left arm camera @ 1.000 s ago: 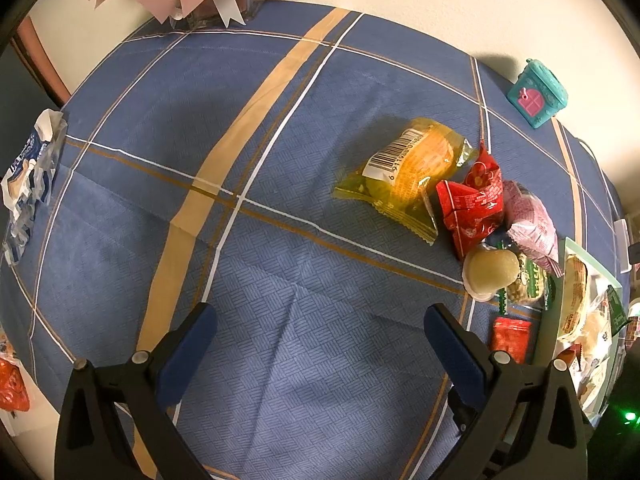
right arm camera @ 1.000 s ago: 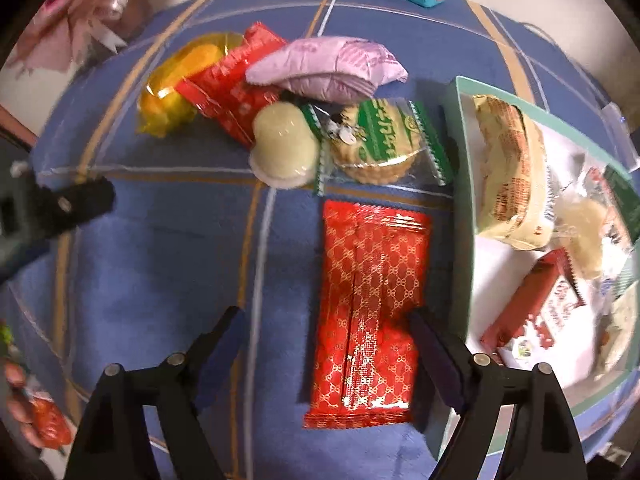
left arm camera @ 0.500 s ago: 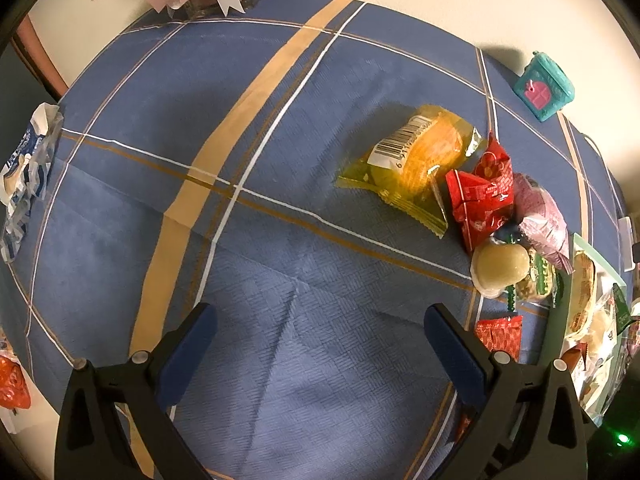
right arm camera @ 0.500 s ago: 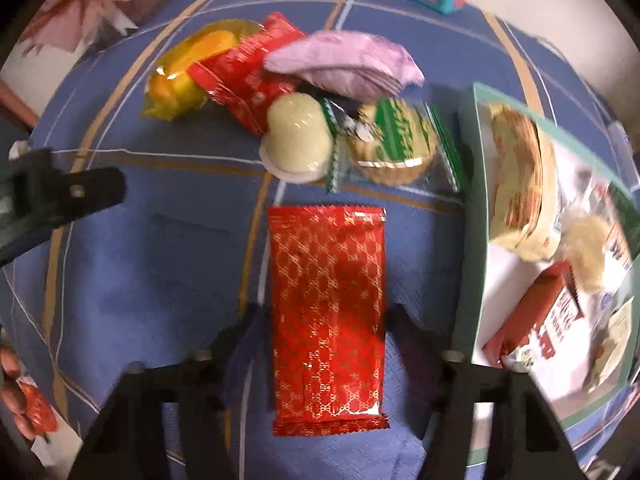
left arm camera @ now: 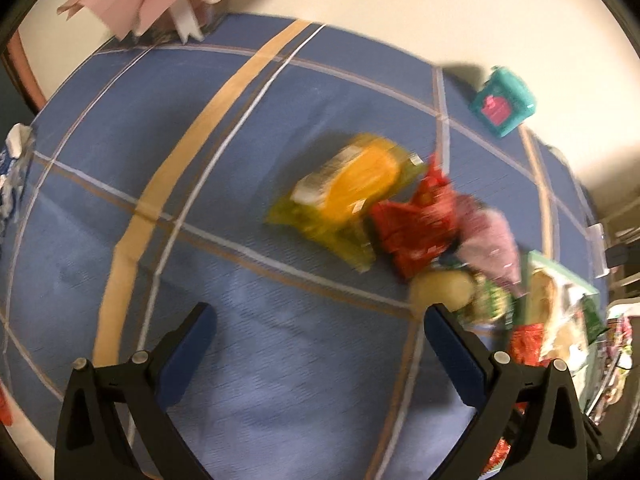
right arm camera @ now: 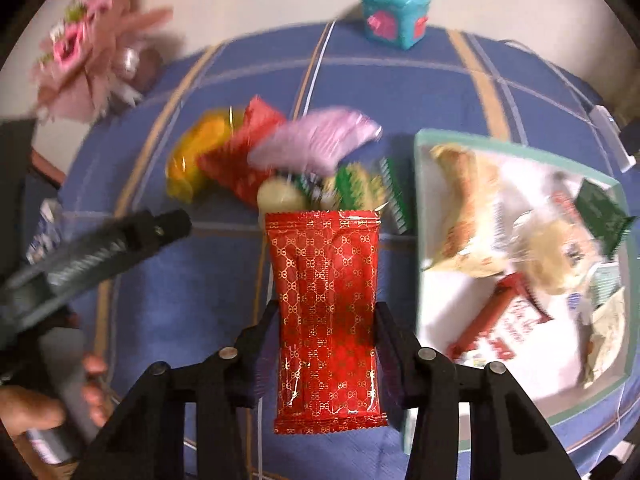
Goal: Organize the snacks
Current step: 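Grasp the round bun with the left tool while the right tool lifts the red-gold pack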
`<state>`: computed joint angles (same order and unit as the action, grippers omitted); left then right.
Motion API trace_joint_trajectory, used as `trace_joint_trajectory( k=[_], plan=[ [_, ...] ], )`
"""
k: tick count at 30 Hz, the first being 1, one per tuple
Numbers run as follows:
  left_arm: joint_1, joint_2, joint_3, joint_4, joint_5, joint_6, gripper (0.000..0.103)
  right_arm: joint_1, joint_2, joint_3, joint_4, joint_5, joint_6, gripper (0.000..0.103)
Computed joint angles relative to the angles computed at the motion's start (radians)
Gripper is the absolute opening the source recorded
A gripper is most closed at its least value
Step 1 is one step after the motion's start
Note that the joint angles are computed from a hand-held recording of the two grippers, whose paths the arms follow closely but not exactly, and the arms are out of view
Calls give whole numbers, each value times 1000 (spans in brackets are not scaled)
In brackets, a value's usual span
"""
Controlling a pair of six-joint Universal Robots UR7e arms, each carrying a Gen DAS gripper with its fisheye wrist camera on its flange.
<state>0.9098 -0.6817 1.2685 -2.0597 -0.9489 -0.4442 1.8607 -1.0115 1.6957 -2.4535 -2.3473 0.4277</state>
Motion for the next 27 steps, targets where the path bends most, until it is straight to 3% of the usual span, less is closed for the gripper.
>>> trace_joint_trajectory(
  k=[8, 15, 19, 21, 27],
  plan=[
    [-35, 61, -28, -49, 39, 117, 103, -1, -125, 69, -32, -89, 33, 48],
    [-56, 103, -42, -28, 54, 152, 101, -27, -179, 118, -57, -75, 55, 48],
    [-60, 122, -48, -38, 42, 162, 72, -36, -184, 125, -76, -57, 51, 48],
    [-61, 131, -52, -50, 31, 168, 63, -40, -185, 125, -80, -49, 53, 48],
    [-59, 162, -78, -26, 56, 126, 53, -50, -189, 131, -91, -23, 49, 48]
  ],
)
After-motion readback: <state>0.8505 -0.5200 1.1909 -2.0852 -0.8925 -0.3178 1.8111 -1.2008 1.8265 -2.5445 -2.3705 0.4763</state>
